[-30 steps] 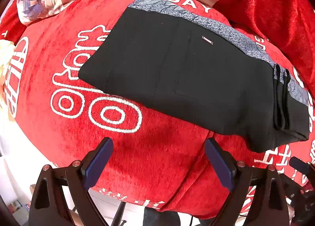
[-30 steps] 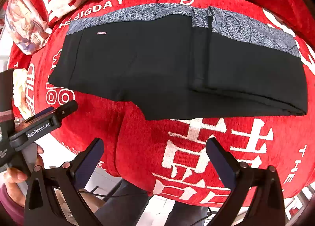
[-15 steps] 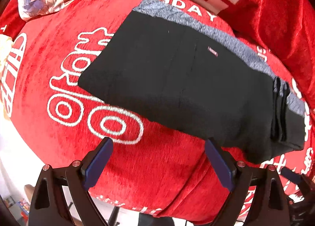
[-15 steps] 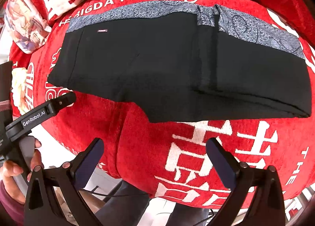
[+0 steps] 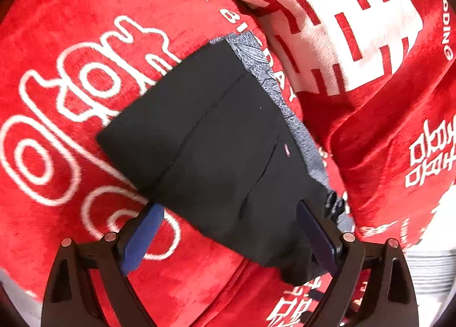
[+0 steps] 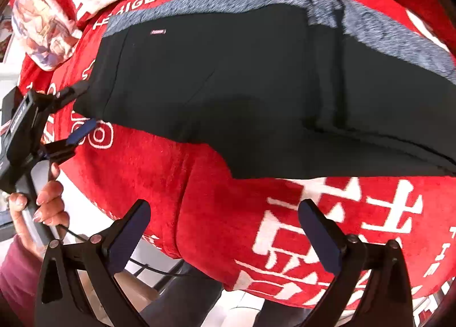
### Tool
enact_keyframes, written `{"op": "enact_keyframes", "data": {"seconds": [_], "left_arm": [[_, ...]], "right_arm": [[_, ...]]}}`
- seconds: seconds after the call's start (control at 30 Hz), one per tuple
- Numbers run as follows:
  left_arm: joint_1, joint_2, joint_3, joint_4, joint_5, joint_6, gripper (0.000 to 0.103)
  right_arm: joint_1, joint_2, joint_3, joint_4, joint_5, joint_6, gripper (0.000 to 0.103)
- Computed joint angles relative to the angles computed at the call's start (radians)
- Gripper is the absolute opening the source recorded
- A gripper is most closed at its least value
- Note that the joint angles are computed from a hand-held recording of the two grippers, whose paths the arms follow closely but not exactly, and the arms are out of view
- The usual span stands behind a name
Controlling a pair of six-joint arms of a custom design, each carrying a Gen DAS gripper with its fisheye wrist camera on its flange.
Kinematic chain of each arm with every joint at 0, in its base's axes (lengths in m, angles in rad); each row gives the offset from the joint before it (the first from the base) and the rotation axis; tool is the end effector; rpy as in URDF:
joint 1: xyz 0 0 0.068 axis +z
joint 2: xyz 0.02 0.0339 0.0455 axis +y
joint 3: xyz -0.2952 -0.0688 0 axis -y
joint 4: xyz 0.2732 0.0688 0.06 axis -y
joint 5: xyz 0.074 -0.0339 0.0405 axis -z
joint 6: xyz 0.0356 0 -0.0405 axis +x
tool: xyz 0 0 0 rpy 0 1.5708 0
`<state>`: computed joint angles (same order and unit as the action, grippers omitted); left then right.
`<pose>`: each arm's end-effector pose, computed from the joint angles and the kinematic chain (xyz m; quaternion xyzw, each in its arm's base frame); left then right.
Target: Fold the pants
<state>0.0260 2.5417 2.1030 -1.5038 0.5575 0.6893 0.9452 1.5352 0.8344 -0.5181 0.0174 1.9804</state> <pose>0.4989 -0.0059 0.1213 -0.2596 -0.9099 0.3155 0.0717 0.1731 0.2386 0.1753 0.4885 0.8548 0.1731 0.0274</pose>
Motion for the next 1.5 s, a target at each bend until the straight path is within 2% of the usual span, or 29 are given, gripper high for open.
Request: {"op": "enact_keyframes", "data": {"seconds": [0.13,0.23,0.3,0.37,0.43,0.5,0.57,0.63,0.67,0.7,0.8,0.87,0.93,0.97,1.07,1.13,1.2,1.33,1.43,1.47,1.5], "left_arm": [[-0.009,-0.038,-0.097,0.082,0.047,-0.029,0.095],[-0.011,-0.055,-0.114,0.098,0.058,-0.075,0.095],[-0.015,-0.075,-0.124,0.098,0.098,-0.082,0.095],[-0.028,-0.118,-0.17,0.144,0.12,-0.069,0.095],[-0.056,-0.122,-0.198,0.217,0.065,-0.108,0.095],[-0.073,-0.091,-0.185,0.241,0.021,-0.162,0.095],[-0.09,-0.138,-0.249,0.322,0.002,-0.195,0.093],[-0.126,-0.224,-0.365,0.455,-0.105,-0.194,0.067],[-0.149,-0.269,-0.434,0.541,-0.191,-0.176,0.047],[-0.162,-0.296,-0.478,0.596,-0.24,-0.156,0.043],[-0.182,-0.4,-0.629,0.757,-0.285,-0.055,0.038],[-0.216,-0.546,-0.853,1.005,-0.34,0.119,0.038],[-0.234,-0.661,-1.059,1.246,-0.359,0.287,0.038],[-0.233,-0.695,-1.124,1.325,-0.354,0.345,0.038],[-0.22,-0.737,-1.195,1.404,-0.329,0.438,0.038],[-0.219,-0.744,-1.211,1.432,-0.331,0.463,0.038],[-0.226,-0.727,-1.205,1.443,-0.336,0.463,0.038],[-0.226,-0.728,-1.213,1.457,-0.325,0.477,0.038],[-0.222,-0.745,-1.234,1.467,-0.317,0.486,0.038],[-0.223,-0.745,-1.235,1.469,-0.317,0.485,0.038],[-0.224,-0.747,-1.238,1.47,-0.317,0.485,0.038]], "right_arm": [[-0.002,0.025,-0.008,0.052,0.008,-0.016,0.103],[-0.004,0.035,-0.008,0.077,0.017,-0.029,0.103],[-0.007,0.039,0.001,0.069,0.017,-0.037,0.103],[-0.008,0.03,0.02,0.035,0.037,-0.041,0.103],[-0.009,0.014,0.026,0.005,0.054,-0.046,0.103],[-0.015,-0.003,0.029,-0.027,0.065,-0.054,0.103],[-0.024,-0.023,0.023,-0.055,0.075,-0.061,0.103],[-0.046,-0.051,0.012,-0.081,0.081,-0.081,0.103],[-0.062,-0.071,0.002,-0.096,0.083,-0.097,0.103],[-0.09,-0.092,-0.004,-0.114,0.083,-0.126,0.103],[-0.196,-0.145,0.007,-0.182,0.083,-0.256,0.103],[-0.295,-0.151,0.056,-0.239,0.07,-0.399,0.103],[-0.378,-0.131,0.102,-0.243,0.04,-0.519,0.103],[-0.443,-0.111,0.131,-0.22,-0.006,-0.615,0.103],[-0.549,-0.014,0.219,-0.165,-0.139,-0.771,0.103],[-0.616,0.109,0.325,-0.137,-0.27,-0.877,0.103],[-0.631,0.21,0.428,-0.143,-0.32,-0.936,0.103],[-0.632,0.428,0.651,-0.2,-0.432,-1.041,0.103],[-0.638,0.599,0.826,-0.305,-0.511,-1.088,0.102],[-0.64,0.635,0.865,-0.338,-0.522,-1.099,0.098],[-0.643,0.669,0.892,-0.361,-0.543,-1.102,0.082]]}}
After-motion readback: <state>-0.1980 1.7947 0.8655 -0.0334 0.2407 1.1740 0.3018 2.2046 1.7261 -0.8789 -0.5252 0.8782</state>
